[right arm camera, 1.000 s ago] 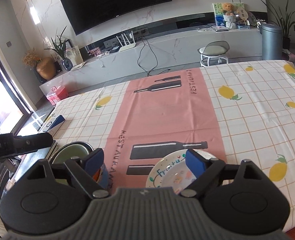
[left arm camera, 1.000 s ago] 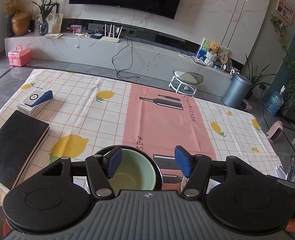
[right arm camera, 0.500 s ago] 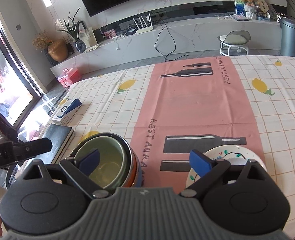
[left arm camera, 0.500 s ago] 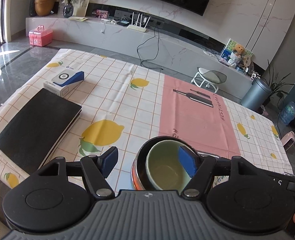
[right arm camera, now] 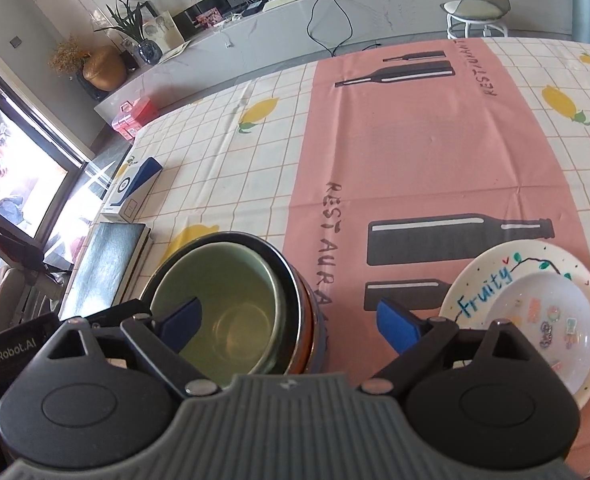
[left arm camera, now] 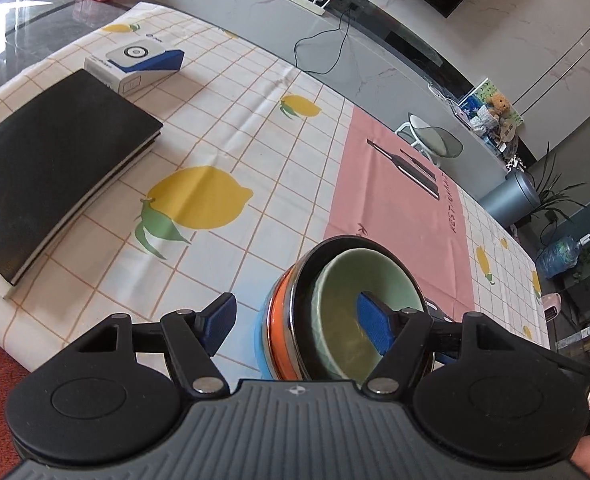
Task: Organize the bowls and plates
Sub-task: 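Close both grippers on the bowl stack rim and lift it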
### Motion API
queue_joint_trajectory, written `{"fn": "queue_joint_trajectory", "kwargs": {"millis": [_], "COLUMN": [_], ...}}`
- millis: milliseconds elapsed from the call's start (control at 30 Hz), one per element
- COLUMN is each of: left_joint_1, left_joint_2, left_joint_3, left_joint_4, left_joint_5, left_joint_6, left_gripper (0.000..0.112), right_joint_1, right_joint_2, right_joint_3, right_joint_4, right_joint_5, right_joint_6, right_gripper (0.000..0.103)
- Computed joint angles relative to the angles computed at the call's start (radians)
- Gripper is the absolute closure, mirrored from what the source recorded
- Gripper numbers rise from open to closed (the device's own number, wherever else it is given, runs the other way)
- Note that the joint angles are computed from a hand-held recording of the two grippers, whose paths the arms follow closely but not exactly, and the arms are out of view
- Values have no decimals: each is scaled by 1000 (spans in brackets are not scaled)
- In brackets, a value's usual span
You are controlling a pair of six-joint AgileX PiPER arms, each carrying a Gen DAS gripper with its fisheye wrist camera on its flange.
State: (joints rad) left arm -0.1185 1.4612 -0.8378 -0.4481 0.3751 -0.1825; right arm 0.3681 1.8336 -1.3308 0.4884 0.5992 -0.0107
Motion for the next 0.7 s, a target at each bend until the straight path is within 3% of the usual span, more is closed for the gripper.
{"fn": "queue_joint_trajectory", "kwargs": {"millis": [300,567,700], "left_joint_1": [15,8,3], "left_joint_2": [97,146,163], "left_joint_3": [-16,-65,-79], "left_joint_4": [-216,-130,-84], "left_joint_5": [10,51,69], "left_joint_6": [162,64,15], "left_gripper": [34,41,54], "right_joint_1": [-61,-90,-113], "right_joint_2": [99,139,167], "right_joint_3": [-28,-42,-49], "right_joint_4": [135,256,335], "right_joint_5": [65,98,139], "right_joint_6": [-20,-106,-149], "right_gripper": [29,40,46]}}
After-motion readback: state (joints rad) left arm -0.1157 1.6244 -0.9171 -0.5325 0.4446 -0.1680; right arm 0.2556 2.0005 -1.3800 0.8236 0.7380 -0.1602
